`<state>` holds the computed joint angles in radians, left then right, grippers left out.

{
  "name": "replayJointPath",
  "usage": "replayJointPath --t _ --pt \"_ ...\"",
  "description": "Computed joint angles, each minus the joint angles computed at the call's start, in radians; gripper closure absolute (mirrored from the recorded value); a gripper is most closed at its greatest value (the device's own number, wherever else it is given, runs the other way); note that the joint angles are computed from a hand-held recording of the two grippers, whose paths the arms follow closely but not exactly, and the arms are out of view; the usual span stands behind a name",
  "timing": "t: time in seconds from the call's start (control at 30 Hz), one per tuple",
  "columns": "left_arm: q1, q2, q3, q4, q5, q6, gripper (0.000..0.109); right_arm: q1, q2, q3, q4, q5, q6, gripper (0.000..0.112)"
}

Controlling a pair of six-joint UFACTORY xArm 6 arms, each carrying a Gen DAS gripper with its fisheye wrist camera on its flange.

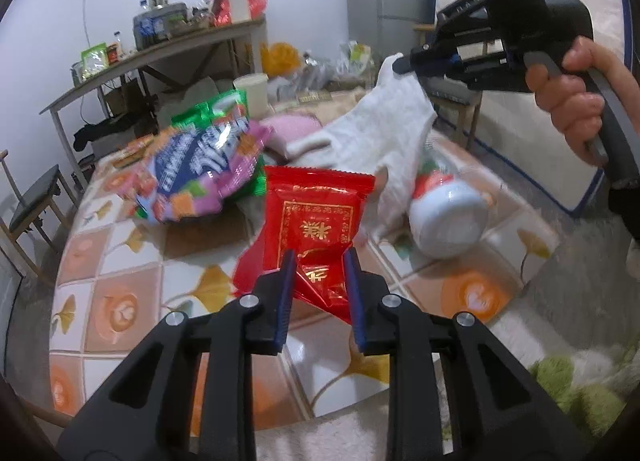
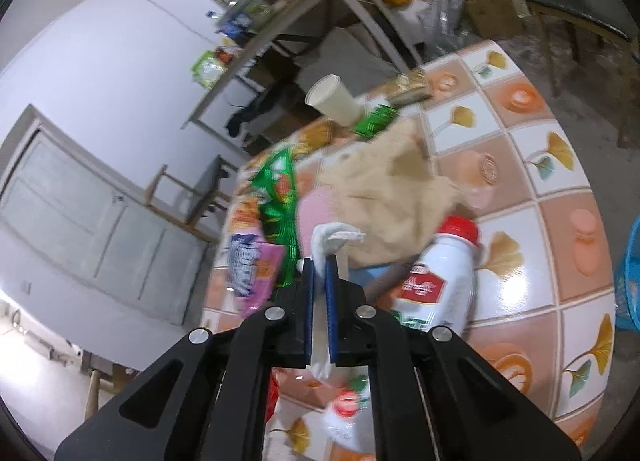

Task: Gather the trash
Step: 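Grasp the red packet with the left tool while the right tool grasps the white glove, then carry the red packet and glove to the wastebasket and release both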

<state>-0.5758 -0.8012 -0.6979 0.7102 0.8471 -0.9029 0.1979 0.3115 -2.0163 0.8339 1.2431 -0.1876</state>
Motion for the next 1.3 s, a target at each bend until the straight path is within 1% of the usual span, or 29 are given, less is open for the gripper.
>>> replayJointPath --t 0.2,0.23,0.3,0.47,0.6,0.7,0.87,0.93,1.0,1.07,1.1,1.17,1.2,1.23,1.27,1.3 --pt "-0.003 -0.010 -0.042 0.063 0.005 -0.040 0.089 -0.005 -0.005 -0.055 0.060 0.009 -0.032 0.106" --pt "0.001 -0.009 -0.051 0.068 0.001 -0.042 0.095 -0.008 -0.011 -0.054 0.068 0.005 -0.039 0.106" --pt "0.018 0.002 -0.073 0.062 -0.018 -0.035 0.097 -0.021 -0.019 -0.066 0.089 -0.004 -0.050 0.106" --pt "0.047 0.040 -0.116 0.052 -0.088 -0.021 0.099 -0.065 -0.044 -0.074 0.138 -0.030 -0.075 0.107" --pt "0.052 0.082 -0.153 0.041 -0.142 -0.012 0.099 -0.117 -0.080 -0.045 0.171 -0.063 -0.097 0.107" --pt "0.051 0.128 -0.189 0.023 -0.191 0.007 0.099 -0.167 -0.115 0.000 0.194 -0.090 -0.117 0.107" --pt "0.040 0.259 -0.296 -0.034 -0.292 0.081 0.100 -0.253 -0.166 0.071 0.209 -0.130 -0.137 0.107" --pt "0.033 0.334 -0.359 -0.073 -0.332 0.144 0.100 -0.296 -0.176 0.084 0.198 -0.139 -0.136 0.106" --pt "0.023 0.405 -0.425 -0.135 -0.350 0.223 0.100 -0.331 -0.180 0.090 0.175 -0.147 -0.132 0.106" --pt "0.010 0.509 -0.531 -0.246 -0.358 0.347 0.100 -0.367 -0.184 0.096 0.147 -0.158 -0.128 0.107" --pt "0.004 0.548 -0.574 -0.286 -0.352 0.389 0.100 -0.388 -0.184 0.099 0.132 -0.164 -0.123 0.106" --pt "-0.009 0.666 -0.714 -0.431 -0.320 0.537 0.100 -0.426 -0.183 0.108 0.109 -0.172 -0.108 0.107" --pt "-0.017 0.746 -0.817 -0.512 -0.282 0.628 0.100 -0.445 -0.179 0.112 0.097 -0.176 -0.098 0.106" --pt "-0.024 0.802 -0.891 -0.553 -0.247 0.679 0.100 -0.463 -0.178 0.121 0.087 -0.183 -0.090 0.106" --pt "-0.032 0.876 -0.995 -0.600 -0.192 0.735 0.100 -0.480 -0.173 0.126 0.077 -0.187 -0.083 0.106" --pt "-0.038 0.962 -1.100 -0.662 -0.166 0.806 0.100 -0.494 -0.163 0.125 0.064 -0.190 -0.070 0.106"
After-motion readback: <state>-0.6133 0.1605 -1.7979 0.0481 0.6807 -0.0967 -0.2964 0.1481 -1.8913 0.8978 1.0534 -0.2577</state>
